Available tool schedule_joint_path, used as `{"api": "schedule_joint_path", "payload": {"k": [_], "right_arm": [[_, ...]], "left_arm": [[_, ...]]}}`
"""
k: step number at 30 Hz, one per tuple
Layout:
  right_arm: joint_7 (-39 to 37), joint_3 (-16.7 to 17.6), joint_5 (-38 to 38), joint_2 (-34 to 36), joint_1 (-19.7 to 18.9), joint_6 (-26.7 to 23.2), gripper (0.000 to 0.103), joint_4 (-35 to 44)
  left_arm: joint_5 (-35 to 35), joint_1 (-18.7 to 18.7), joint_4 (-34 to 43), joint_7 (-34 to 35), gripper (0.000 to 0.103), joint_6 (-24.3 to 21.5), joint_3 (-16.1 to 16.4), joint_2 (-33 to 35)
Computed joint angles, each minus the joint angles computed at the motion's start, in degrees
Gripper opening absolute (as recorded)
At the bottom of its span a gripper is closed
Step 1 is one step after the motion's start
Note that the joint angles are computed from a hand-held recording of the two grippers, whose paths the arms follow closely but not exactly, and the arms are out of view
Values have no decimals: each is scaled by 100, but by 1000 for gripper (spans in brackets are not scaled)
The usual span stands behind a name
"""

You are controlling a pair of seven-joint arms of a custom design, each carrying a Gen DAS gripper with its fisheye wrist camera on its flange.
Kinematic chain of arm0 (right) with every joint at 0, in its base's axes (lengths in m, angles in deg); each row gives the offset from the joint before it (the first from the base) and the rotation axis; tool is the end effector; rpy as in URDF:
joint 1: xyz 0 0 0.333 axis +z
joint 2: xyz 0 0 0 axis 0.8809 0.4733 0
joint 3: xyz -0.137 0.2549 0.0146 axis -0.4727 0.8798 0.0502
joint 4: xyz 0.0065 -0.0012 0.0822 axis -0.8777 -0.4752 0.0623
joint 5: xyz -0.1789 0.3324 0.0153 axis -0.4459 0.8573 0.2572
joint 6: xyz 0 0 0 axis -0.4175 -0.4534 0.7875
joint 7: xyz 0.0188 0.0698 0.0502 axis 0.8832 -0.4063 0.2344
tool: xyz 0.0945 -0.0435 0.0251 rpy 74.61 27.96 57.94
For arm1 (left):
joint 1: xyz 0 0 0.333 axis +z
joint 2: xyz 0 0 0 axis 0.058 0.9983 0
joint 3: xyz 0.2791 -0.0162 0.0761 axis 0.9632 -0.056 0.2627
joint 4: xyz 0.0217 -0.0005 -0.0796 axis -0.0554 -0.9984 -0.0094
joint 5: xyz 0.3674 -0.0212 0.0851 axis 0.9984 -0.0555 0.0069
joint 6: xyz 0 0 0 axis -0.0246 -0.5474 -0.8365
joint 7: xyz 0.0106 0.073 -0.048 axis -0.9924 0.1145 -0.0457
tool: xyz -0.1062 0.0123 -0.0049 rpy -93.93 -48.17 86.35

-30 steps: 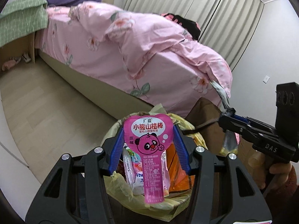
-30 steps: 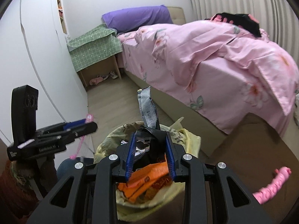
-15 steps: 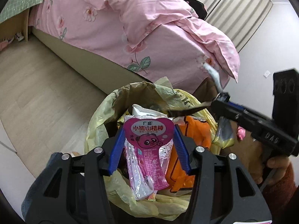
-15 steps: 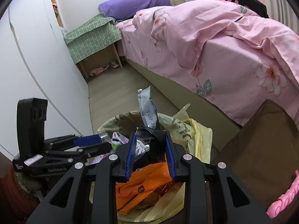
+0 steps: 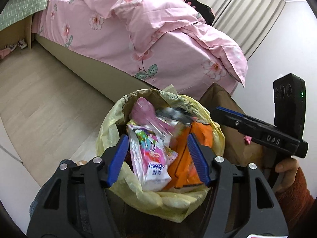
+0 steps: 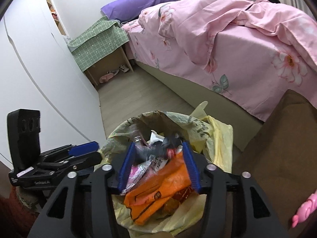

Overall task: Collect trash
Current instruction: 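Open both tools to drop the wrappers into the bin and withdraw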

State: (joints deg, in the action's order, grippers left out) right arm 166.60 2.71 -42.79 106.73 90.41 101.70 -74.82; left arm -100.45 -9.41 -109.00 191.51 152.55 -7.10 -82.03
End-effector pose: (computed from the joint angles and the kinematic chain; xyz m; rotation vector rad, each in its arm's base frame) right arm 0.5727 0.3824 0.5336 -1.9221 1.4326 -0.1688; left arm 0.5210 -0.1560 0.5046 -1.8827 2.0482 -1.2281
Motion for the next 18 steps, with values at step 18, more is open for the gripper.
{"api": "schedule_joint_path", "payload": {"k": [18], "right_arm": [[3214,1004,-2855,-3833,-622,186,49,-3628]], "left_arm": [[2817,-225,-1394,-2504,77,-223,-571,-2345]]}}
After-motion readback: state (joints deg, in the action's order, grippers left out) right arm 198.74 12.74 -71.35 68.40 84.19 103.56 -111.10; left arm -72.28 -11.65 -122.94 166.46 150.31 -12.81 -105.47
